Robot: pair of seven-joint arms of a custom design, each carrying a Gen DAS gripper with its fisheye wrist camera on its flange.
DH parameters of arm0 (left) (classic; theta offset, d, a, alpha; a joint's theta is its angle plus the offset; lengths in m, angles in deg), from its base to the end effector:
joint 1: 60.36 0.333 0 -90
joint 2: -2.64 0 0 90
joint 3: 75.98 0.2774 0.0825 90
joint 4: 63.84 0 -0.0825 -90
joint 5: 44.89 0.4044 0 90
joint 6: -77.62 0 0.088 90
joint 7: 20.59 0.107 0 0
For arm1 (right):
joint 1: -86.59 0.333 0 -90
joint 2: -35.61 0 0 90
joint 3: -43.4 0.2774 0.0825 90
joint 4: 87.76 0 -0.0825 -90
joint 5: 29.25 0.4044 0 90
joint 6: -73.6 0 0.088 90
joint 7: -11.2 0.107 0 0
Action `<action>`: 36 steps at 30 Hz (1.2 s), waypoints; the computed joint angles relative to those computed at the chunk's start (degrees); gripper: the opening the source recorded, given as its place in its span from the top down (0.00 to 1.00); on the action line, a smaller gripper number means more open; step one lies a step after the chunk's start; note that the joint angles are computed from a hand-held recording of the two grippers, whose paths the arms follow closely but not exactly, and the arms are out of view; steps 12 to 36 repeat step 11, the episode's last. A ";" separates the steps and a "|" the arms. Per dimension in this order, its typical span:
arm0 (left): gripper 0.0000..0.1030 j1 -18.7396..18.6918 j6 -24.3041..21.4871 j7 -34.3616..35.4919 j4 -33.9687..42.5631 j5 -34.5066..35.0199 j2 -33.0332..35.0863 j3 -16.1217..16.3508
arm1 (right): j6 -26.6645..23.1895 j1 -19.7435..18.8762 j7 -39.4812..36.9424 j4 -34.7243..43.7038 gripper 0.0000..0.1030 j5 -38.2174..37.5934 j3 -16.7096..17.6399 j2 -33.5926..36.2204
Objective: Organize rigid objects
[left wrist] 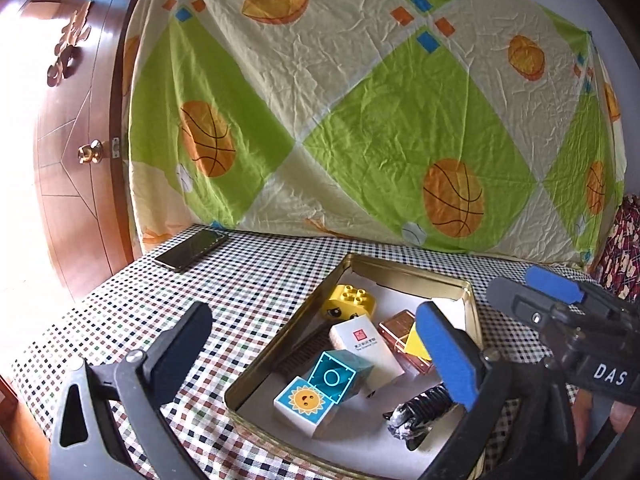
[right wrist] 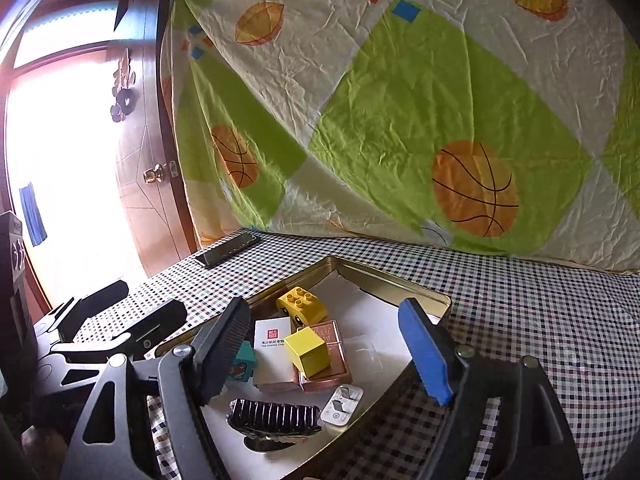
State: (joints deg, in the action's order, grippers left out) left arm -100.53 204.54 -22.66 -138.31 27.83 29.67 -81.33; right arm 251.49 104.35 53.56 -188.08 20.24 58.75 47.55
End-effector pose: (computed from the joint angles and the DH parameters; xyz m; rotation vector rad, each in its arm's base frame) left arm 0.5525 -0.4968 0.5063 -1.6494 1.2943 -0.9499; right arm 0.5991 0.2977 0.5203 -1.7442 1.0081 -0.5436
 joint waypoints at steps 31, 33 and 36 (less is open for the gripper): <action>0.00 -0.81 -0.56 1.61 1.53 -1.03 1.02 0.25 | 1.61 0.15 -16.93 -2.24 0.20 15.23 2.02 -3.36; 0.00 -0.81 -0.56 1.61 1.53 -1.03 1.02 0.25 | 1.61 0.15 -16.93 -2.24 0.20 15.23 2.02 -3.36; 0.00 -0.81 -0.56 1.61 1.53 -1.03 1.02 0.25 | 1.61 0.15 -16.93 -2.24 0.20 15.23 2.02 -3.36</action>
